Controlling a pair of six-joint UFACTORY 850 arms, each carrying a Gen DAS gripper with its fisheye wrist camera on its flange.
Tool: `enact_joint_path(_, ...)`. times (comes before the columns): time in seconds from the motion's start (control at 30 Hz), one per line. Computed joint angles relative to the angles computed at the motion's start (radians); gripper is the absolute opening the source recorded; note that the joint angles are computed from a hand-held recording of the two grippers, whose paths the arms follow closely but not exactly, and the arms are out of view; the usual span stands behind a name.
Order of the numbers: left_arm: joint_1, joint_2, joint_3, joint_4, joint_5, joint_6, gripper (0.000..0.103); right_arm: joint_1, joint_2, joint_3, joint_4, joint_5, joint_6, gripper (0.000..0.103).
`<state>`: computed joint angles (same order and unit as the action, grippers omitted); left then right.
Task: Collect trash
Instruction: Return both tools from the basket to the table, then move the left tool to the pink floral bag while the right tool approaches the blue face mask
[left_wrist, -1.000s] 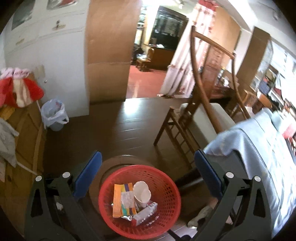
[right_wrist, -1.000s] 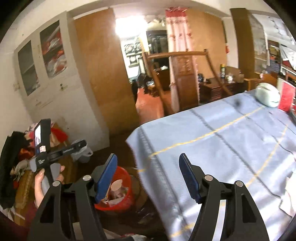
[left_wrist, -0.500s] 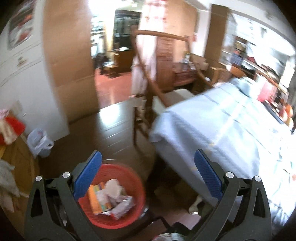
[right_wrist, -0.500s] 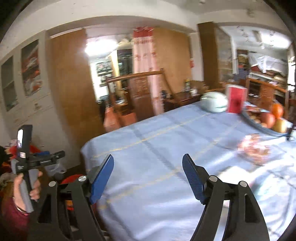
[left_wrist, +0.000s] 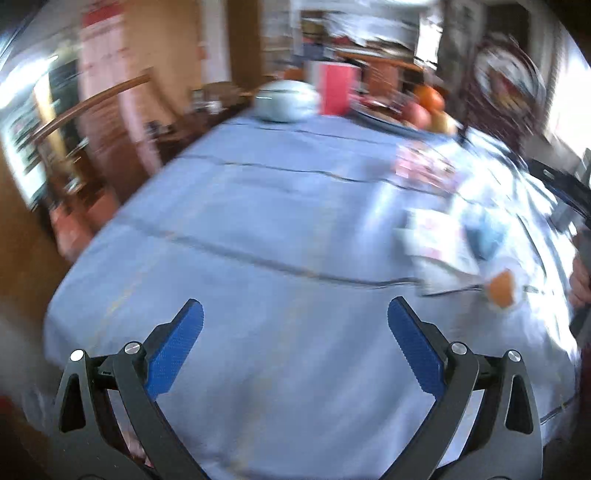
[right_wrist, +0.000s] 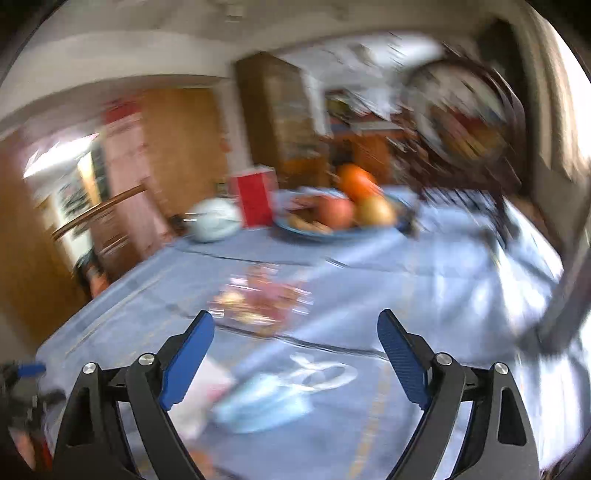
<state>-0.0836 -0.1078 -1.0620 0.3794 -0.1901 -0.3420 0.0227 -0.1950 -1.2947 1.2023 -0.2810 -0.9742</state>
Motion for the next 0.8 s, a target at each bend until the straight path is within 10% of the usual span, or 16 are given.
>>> enact_joint_path(0.17, -0.094, -0.125, -0.123, 0.031, -0.048, 0.035, 0.096, -0.100, -0.064, -0.036, 0.121, -0.199, 0.101, 0.089)
enact_joint_path(0.8, -0.148, -0.642, -0.894, -0.272, -0.245, 0.220, 0.096, -0.070, -0.037, -0.022, -0.004, -0.077, 0.189, 0.089)
